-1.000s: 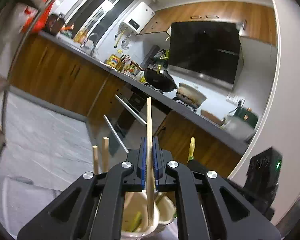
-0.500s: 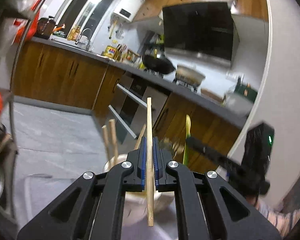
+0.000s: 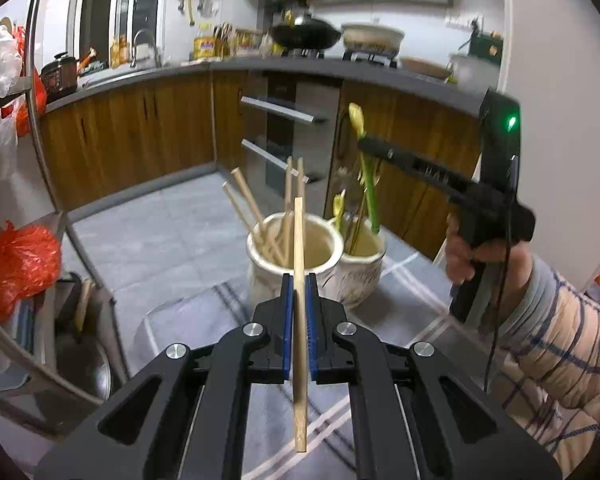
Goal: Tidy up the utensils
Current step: 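Lift the chopstick over the tall pot while the right tool lowers the tulip utensil into the short pot, then open the left tool to drop the chopstick while the right releases the tulip utensil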
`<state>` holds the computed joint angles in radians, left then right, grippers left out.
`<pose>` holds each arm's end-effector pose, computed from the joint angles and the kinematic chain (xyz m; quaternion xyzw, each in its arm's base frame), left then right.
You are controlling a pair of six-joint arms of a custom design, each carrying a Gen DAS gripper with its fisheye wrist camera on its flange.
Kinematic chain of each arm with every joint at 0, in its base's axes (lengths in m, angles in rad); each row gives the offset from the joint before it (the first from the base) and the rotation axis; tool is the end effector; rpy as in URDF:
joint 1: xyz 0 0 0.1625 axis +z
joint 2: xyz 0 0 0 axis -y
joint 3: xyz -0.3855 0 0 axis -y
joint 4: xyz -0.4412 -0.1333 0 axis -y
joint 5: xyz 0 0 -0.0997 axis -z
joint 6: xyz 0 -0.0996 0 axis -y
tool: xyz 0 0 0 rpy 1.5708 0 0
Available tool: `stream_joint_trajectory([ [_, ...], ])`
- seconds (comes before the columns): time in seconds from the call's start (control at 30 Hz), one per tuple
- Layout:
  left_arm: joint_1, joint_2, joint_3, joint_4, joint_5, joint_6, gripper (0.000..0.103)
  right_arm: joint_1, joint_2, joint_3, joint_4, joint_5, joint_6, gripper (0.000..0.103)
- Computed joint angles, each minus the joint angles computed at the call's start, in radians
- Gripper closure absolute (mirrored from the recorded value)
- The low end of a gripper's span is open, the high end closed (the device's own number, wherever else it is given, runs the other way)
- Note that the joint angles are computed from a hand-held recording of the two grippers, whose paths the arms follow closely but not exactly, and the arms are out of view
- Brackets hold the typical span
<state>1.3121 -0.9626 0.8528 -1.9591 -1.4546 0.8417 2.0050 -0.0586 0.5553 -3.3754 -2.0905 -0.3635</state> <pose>-0.0630 -0.8043 0.4879 0.4937 0.8322 -0.2195 0.1246 0.4472 -0.7650 0.0486 0.1539 -0.7675 0.5947 0.1830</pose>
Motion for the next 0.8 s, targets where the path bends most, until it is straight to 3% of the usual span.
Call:
stream_joint_trajectory([
  [0.33, -0.061, 0.054, -0.119, 0.179, 0.207, -0.041, 0.097, -0.004, 0.017, -0.019, 0.006, -0.008, 0.001, 0.093],
  [0.6, -0.107, 0.211, -0.405, 0.478, 0.344, -0.089, 0.097, -0.005, 0.018, -0.014, 0.01, -0.008, 0.014, 0.093],
  [0.73, -0.124, 0.287, -0.514, 0.556, 0.388, -0.101, 0.097, -0.006, 0.015, -0.007, 0.007, -0.006, 0.017, 0.093],
  [0.8, -0.131, 0.287, -0.501, 0.532, 0.389, -0.095, 0.097, -0.007, 0.018, -0.009, 0.005, -0.005, 0.02, 0.093],
])
